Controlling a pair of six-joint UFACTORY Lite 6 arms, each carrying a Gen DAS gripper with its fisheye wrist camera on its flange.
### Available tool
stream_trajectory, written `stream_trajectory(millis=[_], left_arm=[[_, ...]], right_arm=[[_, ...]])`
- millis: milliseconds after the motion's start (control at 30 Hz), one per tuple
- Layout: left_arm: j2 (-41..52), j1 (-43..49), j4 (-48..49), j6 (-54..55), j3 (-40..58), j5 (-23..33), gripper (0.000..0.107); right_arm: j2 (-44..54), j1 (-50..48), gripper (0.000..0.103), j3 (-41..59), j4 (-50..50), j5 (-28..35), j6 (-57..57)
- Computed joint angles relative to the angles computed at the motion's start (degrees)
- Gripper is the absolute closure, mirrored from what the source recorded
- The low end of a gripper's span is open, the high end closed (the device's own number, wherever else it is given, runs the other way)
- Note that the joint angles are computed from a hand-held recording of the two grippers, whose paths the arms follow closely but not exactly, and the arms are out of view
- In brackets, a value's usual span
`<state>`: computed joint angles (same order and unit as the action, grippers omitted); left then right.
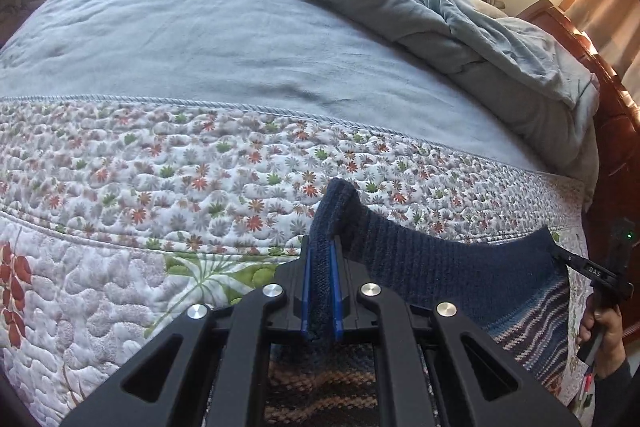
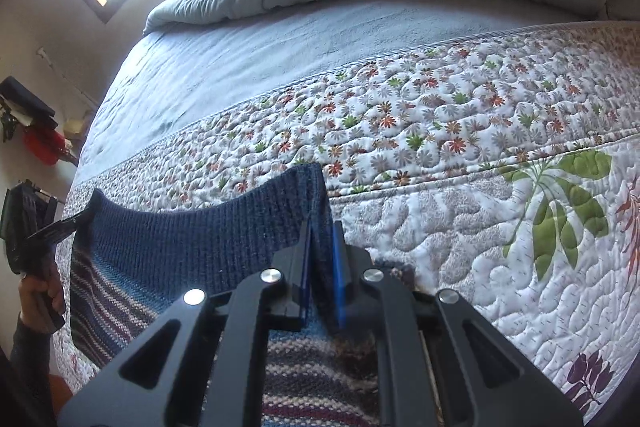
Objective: Fold small clothes
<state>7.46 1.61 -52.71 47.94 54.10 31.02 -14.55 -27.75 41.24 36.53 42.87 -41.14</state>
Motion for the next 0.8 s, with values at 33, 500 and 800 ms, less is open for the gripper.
stream_trajectory(millis=[33, 500, 800], left_arm=[[1.19, -0.43, 0.11, -0.33, 0.07, -0.91, 0.099], [10.25, -0.11, 0.52, -0.45, 2.79, -3.74, 0.099], [-8.11, 7.41, -4.99, 8.23, -8.88, 2.33, 0.094]], right_arm=[[0.53, 0.44, 0.094, -0.06, -0.28, -0.75, 0.31], [8.66, 5.84, 0.094, -0.69, 0.02, -9.56, 4.81], [-3.07, -8.02, 0.071, -2.07, -1.14, 7.92, -1.61]])
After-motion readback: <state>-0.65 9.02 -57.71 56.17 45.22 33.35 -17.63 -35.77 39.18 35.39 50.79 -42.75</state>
